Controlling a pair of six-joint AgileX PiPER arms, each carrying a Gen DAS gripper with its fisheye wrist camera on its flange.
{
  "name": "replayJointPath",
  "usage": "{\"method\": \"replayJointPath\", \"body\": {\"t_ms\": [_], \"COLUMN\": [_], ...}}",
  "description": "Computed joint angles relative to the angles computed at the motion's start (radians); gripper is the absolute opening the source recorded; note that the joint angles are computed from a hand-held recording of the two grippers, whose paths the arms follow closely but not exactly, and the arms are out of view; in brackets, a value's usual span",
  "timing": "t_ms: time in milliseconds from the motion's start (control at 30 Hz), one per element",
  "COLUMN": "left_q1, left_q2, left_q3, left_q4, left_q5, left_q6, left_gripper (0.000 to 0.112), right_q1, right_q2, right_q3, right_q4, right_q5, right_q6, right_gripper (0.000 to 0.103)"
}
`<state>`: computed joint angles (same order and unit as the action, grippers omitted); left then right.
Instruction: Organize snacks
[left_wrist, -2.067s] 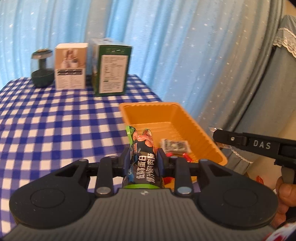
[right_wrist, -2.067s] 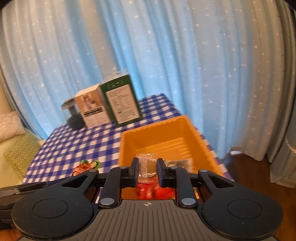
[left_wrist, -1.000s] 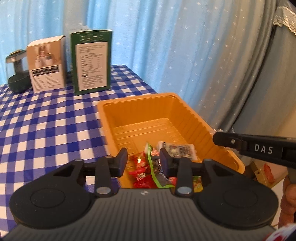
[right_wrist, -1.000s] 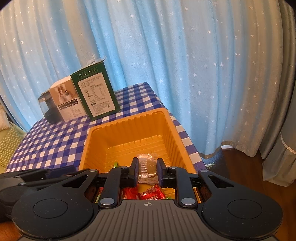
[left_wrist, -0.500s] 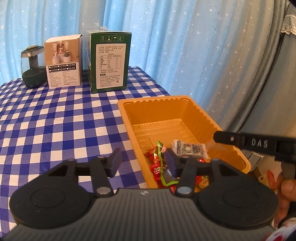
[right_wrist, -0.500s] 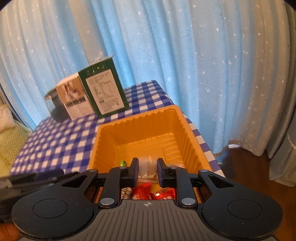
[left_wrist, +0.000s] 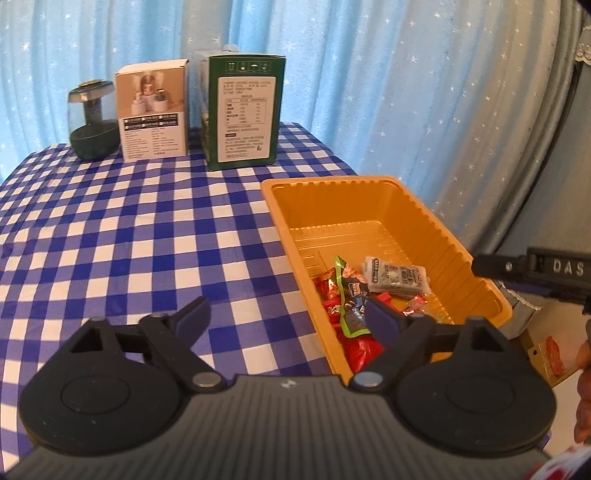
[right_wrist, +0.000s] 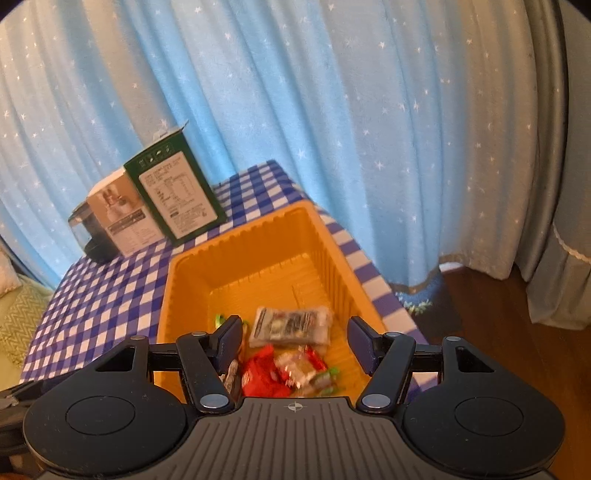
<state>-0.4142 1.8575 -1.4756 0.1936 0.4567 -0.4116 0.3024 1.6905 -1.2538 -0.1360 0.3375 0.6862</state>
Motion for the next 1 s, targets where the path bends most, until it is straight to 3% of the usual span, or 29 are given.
{"method": "replayJointPath", "body": {"t_ms": [133, 467, 1000], "left_q1": [-0.012, -0.024, -0.048], "left_q2": [-0.04, -0.161, -0.414], "left_q3": [0.031, 0.117, 0.285], "left_q4": [0.036, 0.079, 0.143], "left_q5": [0.01, 0.044, 0.135], "left_q6": [-0.03, -0.08, -0.199], "left_gripper": [0.103, 0.103, 0.103], "right_q1": [0.018, 0.09, 0.302], "right_q2": [-0.025, -0.126, -0.26], "right_q3": [0.012, 0.047, 0.036], "right_q4": [0.03, -0.045, -0.241], "right_q5": [0.035, 0.137, 0.376], "right_q6": [-0.03, 0.065, 0.248], "right_gripper": [0.068, 0.08, 0.085]}}
